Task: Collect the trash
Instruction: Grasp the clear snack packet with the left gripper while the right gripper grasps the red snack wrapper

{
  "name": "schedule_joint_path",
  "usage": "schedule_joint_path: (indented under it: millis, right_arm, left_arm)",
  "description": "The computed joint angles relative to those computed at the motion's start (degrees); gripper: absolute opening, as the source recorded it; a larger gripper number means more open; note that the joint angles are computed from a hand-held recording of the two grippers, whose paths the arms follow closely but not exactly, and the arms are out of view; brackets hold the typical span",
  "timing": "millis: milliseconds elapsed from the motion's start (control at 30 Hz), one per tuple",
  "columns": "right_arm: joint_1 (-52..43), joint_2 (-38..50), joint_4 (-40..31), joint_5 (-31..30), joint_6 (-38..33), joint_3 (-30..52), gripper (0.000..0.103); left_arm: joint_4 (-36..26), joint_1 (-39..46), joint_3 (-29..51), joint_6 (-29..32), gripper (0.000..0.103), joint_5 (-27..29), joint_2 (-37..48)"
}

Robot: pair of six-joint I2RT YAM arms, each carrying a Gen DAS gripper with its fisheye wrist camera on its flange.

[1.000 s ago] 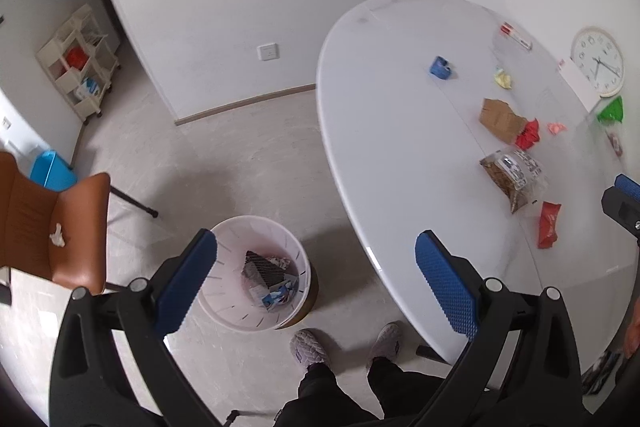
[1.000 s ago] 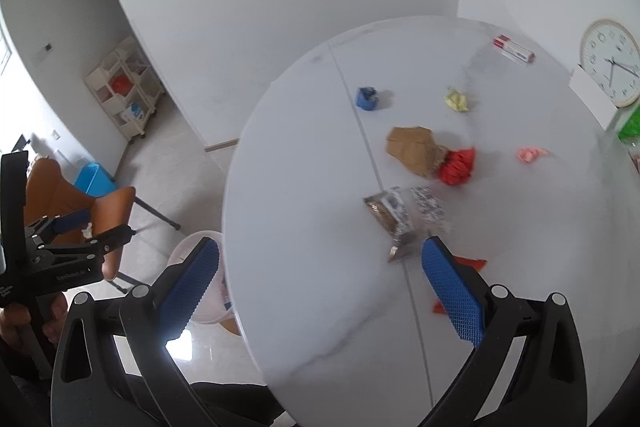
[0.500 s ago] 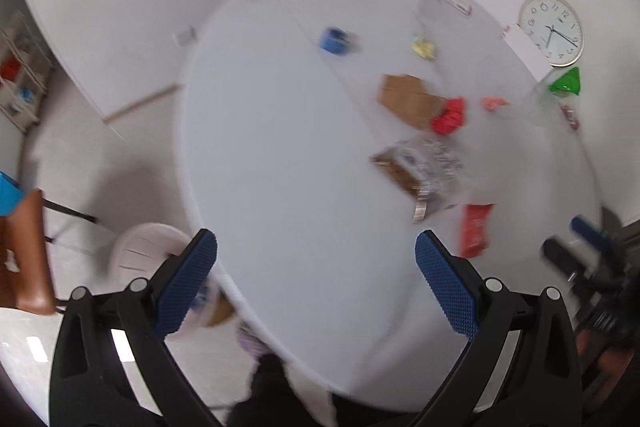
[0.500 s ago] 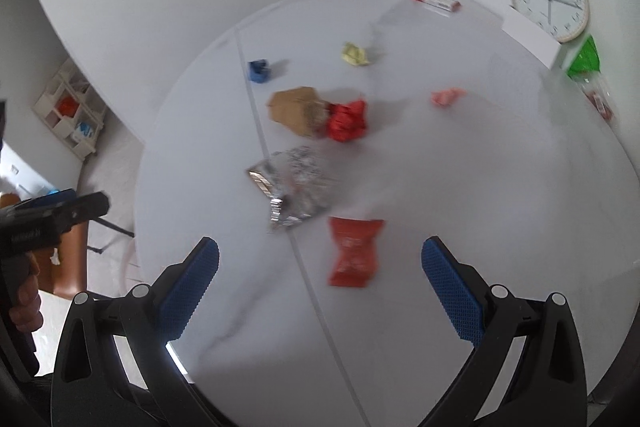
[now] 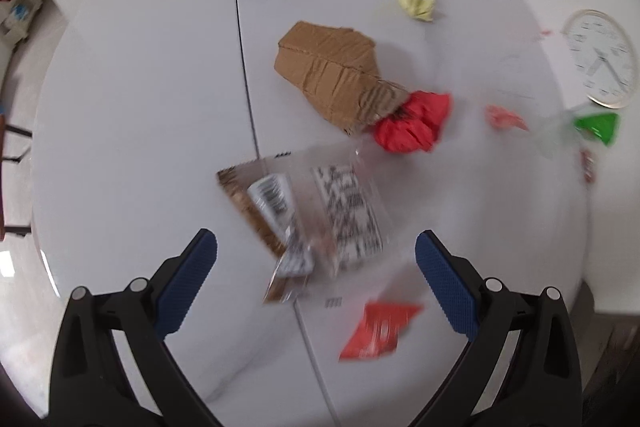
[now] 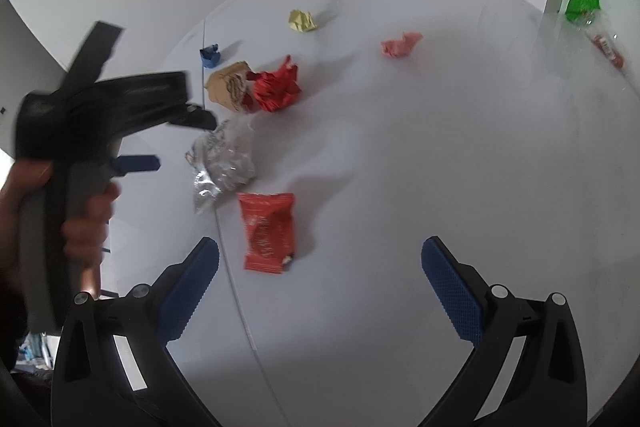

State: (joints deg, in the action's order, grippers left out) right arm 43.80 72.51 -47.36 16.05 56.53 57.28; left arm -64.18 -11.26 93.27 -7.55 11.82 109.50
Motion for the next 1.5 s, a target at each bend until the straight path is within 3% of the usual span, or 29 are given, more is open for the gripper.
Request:
schedule_joint_path:
  millis: [133,267,333,500,667,900,1133,1200,1300,1367,1400,1433,1500]
  right_arm:
    - [-4.09,-3.08,3.52,-3.38,-4.04,-5.19,0.101]
    - [-8.57,-5.46,6.30,-6.66,-7.55,-9.14,0.101]
    - [-10.23,-6.42,7.42,-7.72,-8.92,-10.72,0.100]
    - [-12.39,-6.84,9.50,-9.07,-11.38,-12.63,0.100]
    - [-11.62,-6.16,10.77,-9.31,-12.19,-12.27,0.100]
    - [-7.81,0.02,13.82,-8.81,-12.15,-9.13,0.100]
    - [-1.78,13.00,15.21,-4.07,-7.64,-1.00,0.100]
    - [-0.59,16.97,14.46,-2.40,-6.46,1.87,0.095]
    - [-0.09,22.11,12.51,-1.87,-5.23,5.78,0.078]
    - [0.02,23.90,11.37,-1.72,-4.84,7.16,0.061]
    - [0.11,24.49,10.89,-1.62,-4.71,7.63,0.058]
    - [0.58,25.03,9.68,-0.36,-4.54,8.53,0.043]
    - [0.44,25.03,9.55,-1.15,-4.76,8.75,0.041]
  left_arm:
    - [-2.51,-3.26,5.39,-4.07,0.095,-5.17,7.02]
    - [-2.58,-4.04,6.56,-6.62,0.094,-6.72,9.06]
    - [-1.64,-3.92,5.74,-6.62,0.080,-7.15,8.46]
    - [-1.30,-3.04,4.16,-5.97,0.068,-5.85,7.32]
    - [-0.45,-1.52,1.89,-4.51,0.060,-1.86,4.60]
    - [-1.02,1.97,-2.36,-0.57,0.060,1.57,-1.73]
    - [-0.74,10.09,-10.12,8.57,0.060,-1.05,-13.11]
    - [-1.04,13.16,-10.20,11.25,0.060,-1.90,-13.92]
    - [-1.61,18.50,-11.04,14.66,0.060,-1.51,-15.65]
    - [-1.60,22.27,-11.57,17.41,0.060,-1.46,-16.59]
    - [-1.43,23.65,-11.85,18.41,0.060,-1.35,-16.95]
    - [-1.52,25.54,-11.95,19.82,0.060,-1.12,-17.38]
    - [-1.87,29.15,-11.97,22.40,0.060,-0.43,-17.72]
